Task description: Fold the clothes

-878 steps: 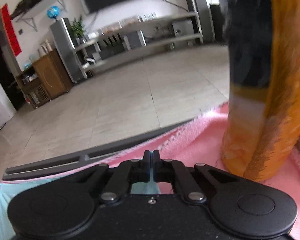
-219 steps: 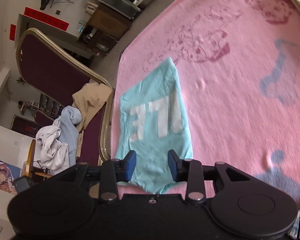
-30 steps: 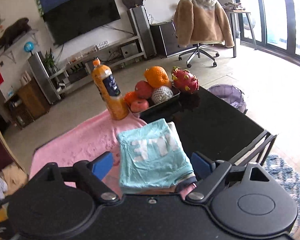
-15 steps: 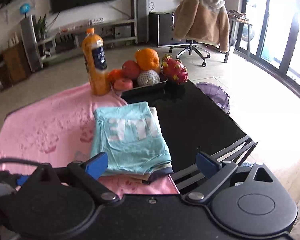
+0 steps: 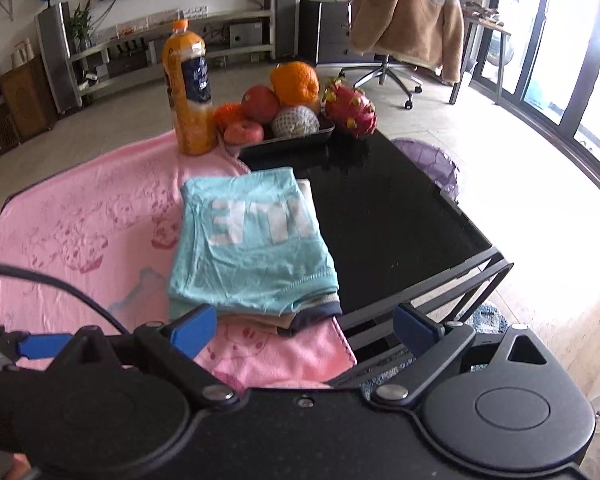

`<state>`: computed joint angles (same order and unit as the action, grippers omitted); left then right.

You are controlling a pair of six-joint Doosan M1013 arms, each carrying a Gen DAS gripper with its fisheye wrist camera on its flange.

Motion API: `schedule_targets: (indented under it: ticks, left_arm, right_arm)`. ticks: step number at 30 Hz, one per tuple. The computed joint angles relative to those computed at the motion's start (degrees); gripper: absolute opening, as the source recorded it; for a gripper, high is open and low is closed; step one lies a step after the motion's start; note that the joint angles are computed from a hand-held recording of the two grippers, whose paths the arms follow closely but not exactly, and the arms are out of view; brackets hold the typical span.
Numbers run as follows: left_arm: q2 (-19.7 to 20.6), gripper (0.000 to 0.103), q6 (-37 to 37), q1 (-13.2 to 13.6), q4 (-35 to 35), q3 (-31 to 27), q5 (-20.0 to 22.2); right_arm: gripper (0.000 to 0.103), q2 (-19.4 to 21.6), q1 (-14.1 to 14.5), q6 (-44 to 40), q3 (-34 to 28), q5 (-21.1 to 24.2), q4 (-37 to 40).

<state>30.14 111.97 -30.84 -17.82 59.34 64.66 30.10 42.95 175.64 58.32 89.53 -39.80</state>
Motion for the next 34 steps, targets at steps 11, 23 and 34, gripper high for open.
schedule_targets:
  ticks: [11, 23, 34]
  left_arm:
    - [-0.72, 0.09, -0.23, -0.16, 0.95, 1.0, -0.67]
    - [-1.19, 0.094, -0.95, -0.41, 2.43, 1.79, -1.88]
    - [-1.79, 0.097, -0.75, -0.45, 2.66, 3.1, -4.33]
  right_arm:
    - [0.096, 0.12, 0.14, -0.79, -0.23, 1.01, 2.16]
    - [0.096, -0.14, 0.2, -0.39, 0.22, 0.75, 2.17]
    - [0.096, -0.25, 0.18, 0.2, 0.48, 0.45, 2.09]
